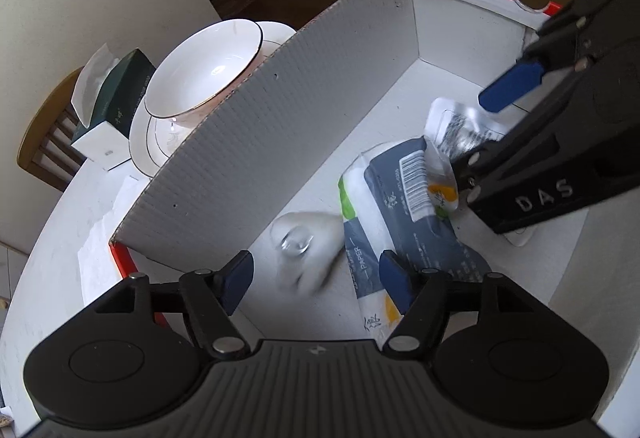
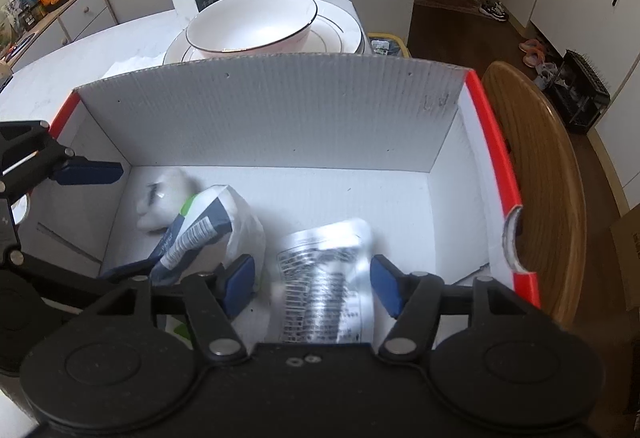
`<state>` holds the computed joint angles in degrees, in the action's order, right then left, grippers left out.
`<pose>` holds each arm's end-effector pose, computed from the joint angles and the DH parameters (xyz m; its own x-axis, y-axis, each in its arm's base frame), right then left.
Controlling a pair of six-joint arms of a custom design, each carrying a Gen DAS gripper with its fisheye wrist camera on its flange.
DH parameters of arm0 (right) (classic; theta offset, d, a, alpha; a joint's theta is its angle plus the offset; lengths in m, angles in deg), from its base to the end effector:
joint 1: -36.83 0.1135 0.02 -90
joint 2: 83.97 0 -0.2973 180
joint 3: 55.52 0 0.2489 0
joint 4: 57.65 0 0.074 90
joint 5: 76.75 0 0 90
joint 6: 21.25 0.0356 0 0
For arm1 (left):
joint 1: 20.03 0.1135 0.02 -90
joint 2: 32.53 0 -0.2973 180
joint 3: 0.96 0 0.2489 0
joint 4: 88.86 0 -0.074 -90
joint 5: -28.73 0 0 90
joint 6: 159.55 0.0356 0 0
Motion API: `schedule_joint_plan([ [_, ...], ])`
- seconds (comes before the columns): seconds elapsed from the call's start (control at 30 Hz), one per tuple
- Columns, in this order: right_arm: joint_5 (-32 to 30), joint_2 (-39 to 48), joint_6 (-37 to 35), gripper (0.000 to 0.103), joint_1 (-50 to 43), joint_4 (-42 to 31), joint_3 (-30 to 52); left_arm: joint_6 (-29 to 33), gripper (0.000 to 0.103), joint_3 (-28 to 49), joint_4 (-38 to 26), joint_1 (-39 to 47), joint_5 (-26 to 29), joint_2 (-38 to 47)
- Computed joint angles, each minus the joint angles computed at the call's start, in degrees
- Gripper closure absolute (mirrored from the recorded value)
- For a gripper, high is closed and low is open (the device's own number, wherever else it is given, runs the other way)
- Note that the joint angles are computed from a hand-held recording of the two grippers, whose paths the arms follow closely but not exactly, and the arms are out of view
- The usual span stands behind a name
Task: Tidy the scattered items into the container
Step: 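Open both grippers to drop the plush and foil packet into the box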
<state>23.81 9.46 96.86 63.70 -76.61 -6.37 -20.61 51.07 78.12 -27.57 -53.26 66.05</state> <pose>0.2394 0.1140 0.1392 -0.8772 0.0748 -0.4742 0.0483 0.9965 0.0678 0.2877 -0.0431 0.1326 -0.4107 0.8075 -0.4233 0.7758 0.5534 0.3030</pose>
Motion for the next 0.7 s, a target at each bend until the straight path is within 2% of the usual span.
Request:
schedule_joint_plan([
  [0.27, 0.36, -4.51, -1.64, 0.034, 0.32, -2.97, -0.42, 0.12, 0.032, -0.49, -2.92, 1.89, 2.61, -2.45],
  [0.7, 1.62, -14.31, 0.36, 0.023, 3.96, -7.55, -1.71, -0.69, 0.029, -0.13, -11.74, 8.00, 12.43, -8.48],
])
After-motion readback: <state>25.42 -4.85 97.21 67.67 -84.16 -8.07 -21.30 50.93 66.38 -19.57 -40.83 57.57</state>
